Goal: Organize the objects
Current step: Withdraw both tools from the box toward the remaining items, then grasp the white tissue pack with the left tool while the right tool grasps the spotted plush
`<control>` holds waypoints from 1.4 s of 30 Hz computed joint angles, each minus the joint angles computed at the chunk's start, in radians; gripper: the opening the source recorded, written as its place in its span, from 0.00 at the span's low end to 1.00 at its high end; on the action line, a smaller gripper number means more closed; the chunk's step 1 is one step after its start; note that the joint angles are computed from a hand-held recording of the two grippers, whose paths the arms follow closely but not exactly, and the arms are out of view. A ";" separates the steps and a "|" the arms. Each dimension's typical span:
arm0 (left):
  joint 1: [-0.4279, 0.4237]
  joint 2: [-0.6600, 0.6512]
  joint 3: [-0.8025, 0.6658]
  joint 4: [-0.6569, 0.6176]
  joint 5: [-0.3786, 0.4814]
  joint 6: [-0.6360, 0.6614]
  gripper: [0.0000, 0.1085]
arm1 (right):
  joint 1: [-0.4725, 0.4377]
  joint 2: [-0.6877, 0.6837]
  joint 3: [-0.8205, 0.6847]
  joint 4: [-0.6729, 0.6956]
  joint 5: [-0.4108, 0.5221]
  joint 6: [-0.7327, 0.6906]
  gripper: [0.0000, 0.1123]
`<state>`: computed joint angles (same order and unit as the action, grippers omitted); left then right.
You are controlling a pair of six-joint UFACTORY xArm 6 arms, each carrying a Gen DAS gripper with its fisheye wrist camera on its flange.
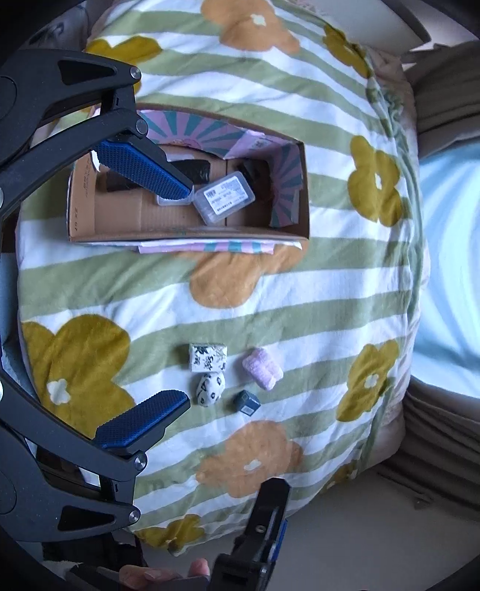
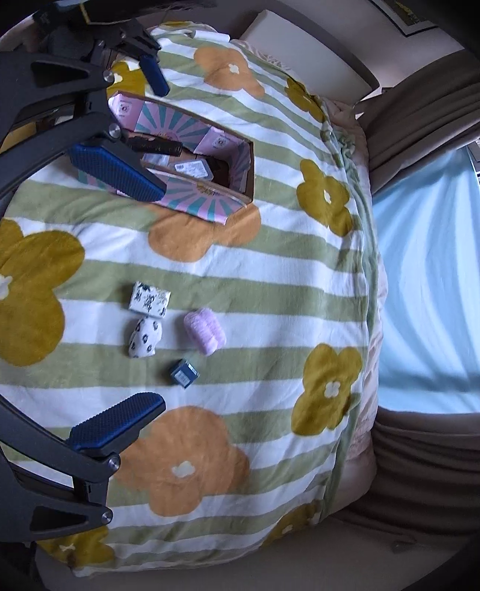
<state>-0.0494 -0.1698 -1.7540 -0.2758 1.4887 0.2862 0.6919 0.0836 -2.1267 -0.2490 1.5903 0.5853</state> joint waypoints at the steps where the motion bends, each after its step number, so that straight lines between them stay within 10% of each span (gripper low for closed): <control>1: -0.018 -0.006 0.005 0.011 -0.010 0.004 0.95 | 0.002 -0.038 0.049 -0.014 -0.003 0.008 0.91; 13: -0.140 -0.017 0.020 0.031 0.004 0.005 0.95 | -0.057 -0.305 0.383 0.015 -0.122 0.017 0.91; 28: -0.191 0.061 0.002 0.029 0.017 0.094 0.95 | -0.179 -0.376 0.584 0.177 -0.280 -0.327 0.91; 42: -0.334 0.184 0.198 0.130 -0.226 0.455 0.95 | -0.300 -0.312 0.898 0.419 -0.589 -0.742 0.87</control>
